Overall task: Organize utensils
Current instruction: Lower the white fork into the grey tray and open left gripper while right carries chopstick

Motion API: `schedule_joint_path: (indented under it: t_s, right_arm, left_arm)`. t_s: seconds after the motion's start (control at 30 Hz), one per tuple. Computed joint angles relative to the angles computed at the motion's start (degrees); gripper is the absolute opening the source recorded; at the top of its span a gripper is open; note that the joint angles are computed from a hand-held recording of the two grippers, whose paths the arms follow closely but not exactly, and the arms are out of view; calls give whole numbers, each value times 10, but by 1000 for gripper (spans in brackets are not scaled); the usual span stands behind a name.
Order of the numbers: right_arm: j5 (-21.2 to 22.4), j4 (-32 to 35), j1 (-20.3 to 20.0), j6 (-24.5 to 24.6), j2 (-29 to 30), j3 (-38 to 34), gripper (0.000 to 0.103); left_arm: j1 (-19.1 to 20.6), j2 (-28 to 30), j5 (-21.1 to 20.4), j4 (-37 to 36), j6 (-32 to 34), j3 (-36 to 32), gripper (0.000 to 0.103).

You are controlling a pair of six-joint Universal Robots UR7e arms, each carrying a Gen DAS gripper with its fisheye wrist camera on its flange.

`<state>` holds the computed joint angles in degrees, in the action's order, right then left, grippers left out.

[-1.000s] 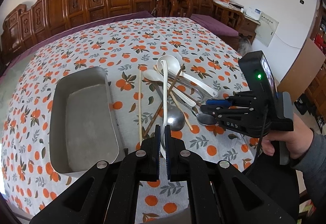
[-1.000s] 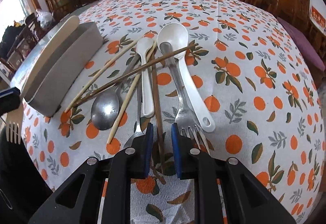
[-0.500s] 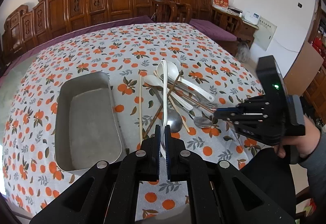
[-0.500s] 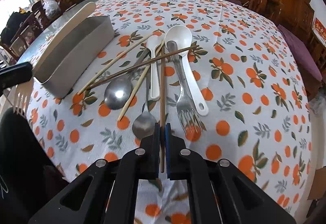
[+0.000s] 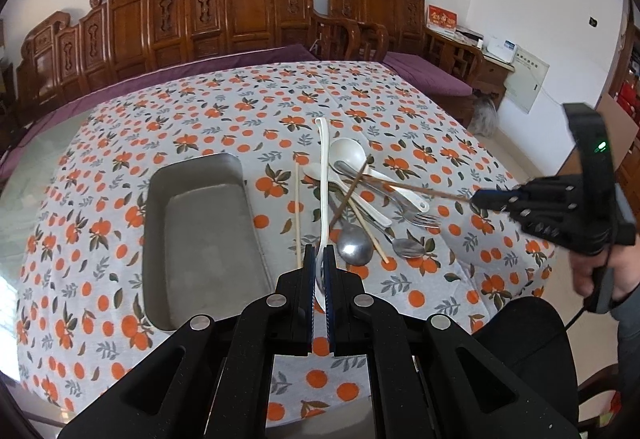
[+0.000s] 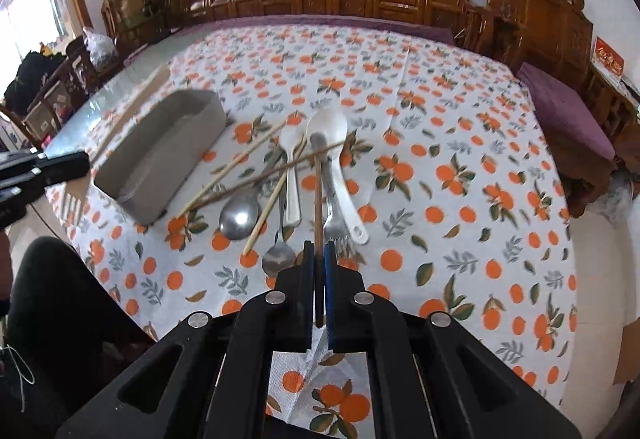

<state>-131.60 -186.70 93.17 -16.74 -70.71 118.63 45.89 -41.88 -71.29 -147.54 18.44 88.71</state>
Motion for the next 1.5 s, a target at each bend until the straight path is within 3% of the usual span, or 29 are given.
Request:
schedule_joint_path:
  t_s: [0.43, 0.97, 1.17, 1.5]
  right_arm:
    - [-3, -43, 20, -19, -35, 12, 5]
    - [2, -50, 48, -33, 16, -24, 5]
    - [3, -34, 51, -23, 39, -46, 5]
    - [1, -9, 69, -21, 91, -107, 5]
  left_arm:
    - [21, 29, 40, 20, 3, -52, 3]
    - [72, 118, 105, 81, -2, -171, 3]
    - [78, 124, 102, 68, 6, -173, 3]
    - [86, 86, 39, 43, 20, -152, 4]
